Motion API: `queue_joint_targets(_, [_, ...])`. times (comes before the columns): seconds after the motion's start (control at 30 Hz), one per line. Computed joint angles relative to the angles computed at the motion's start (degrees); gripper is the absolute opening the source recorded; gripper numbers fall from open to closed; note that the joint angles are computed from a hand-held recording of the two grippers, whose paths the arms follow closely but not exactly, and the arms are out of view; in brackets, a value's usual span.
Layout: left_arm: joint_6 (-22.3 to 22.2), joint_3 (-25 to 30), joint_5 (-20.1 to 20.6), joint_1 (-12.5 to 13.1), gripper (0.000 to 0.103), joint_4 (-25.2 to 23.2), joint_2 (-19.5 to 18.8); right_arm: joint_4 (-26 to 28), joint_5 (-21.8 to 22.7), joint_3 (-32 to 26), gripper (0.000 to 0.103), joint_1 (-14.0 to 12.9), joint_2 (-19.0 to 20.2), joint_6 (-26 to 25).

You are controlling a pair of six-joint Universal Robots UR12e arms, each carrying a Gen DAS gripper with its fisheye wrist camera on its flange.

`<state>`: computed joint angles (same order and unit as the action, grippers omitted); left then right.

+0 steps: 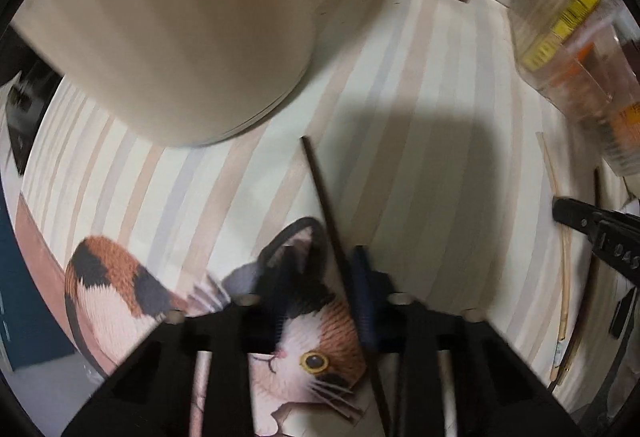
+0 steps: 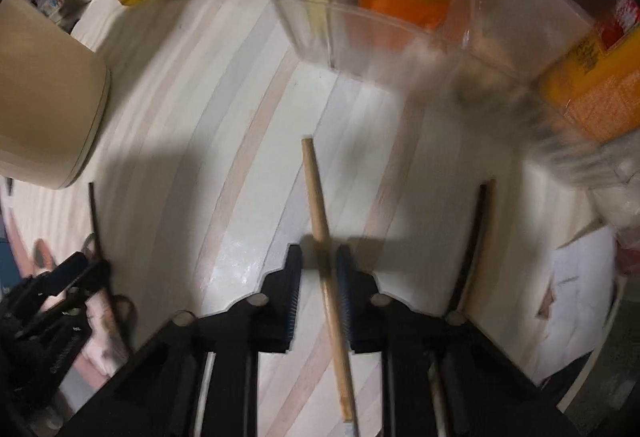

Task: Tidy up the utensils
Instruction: 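Grasp a dark chopstick with the left tool while the right tool grasps a wooden one, then lift both chopsticks and lower them over the holder slots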

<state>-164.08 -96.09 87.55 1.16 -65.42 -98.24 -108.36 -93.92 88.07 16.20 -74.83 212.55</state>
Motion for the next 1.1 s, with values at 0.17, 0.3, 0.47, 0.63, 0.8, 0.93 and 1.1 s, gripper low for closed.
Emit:
queue_joint_targets(0.17, [2.5, -1.0, 0.7, -0.6, 0.004, 0.6, 0.9, 0.6, 3.7, 0.7, 0.007, 0.5, -0.6, 1.2])
queue_joint_targets(0.3, [4.5, -2.7, 0.3, 0.2, 0.003, -0.7, 2.9, 0.9, 9.6, 2.3, 0.007, 0.8, -1.9, 2.2])
queue_joint_targets(0.47, [3.7, -2.7, -0.7, 0.9, 0.003, -2.5, 3.4, 2.7, 8.9, 2.1, 0.007, 1.6, -2.0, 2.2])
queue_joint_targets(0.63, [3.6, -2.0, -1.1, 1.4, 0.003, -3.5, 3.3, 5.7, 7.7, -0.7, 0.007, 2.1, -0.2, 0.9])
queue_joint_targets(0.8, [3.7, -1.7, -1.1, 1.7, 0.004, -3.6, 3.2, 7.1, 7.4, -2.6, 0.007, 2.8, 0.8, 1.7])
queue_joint_targets(0.93, [3.8, -1.2, -1.1, 1.6, 0.004, -3.5, 2.6, 7.7, 7.2, -3.5, 0.007, 3.2, 1.7, 2.4])
queue_joint_targets(1.1, [4.4, -1.3, -0.7, 1.2, 0.004, -2.2, 2.5, 8.7, 6.1, -4.2, 0.007, 3.6, 2.3, 2.6])
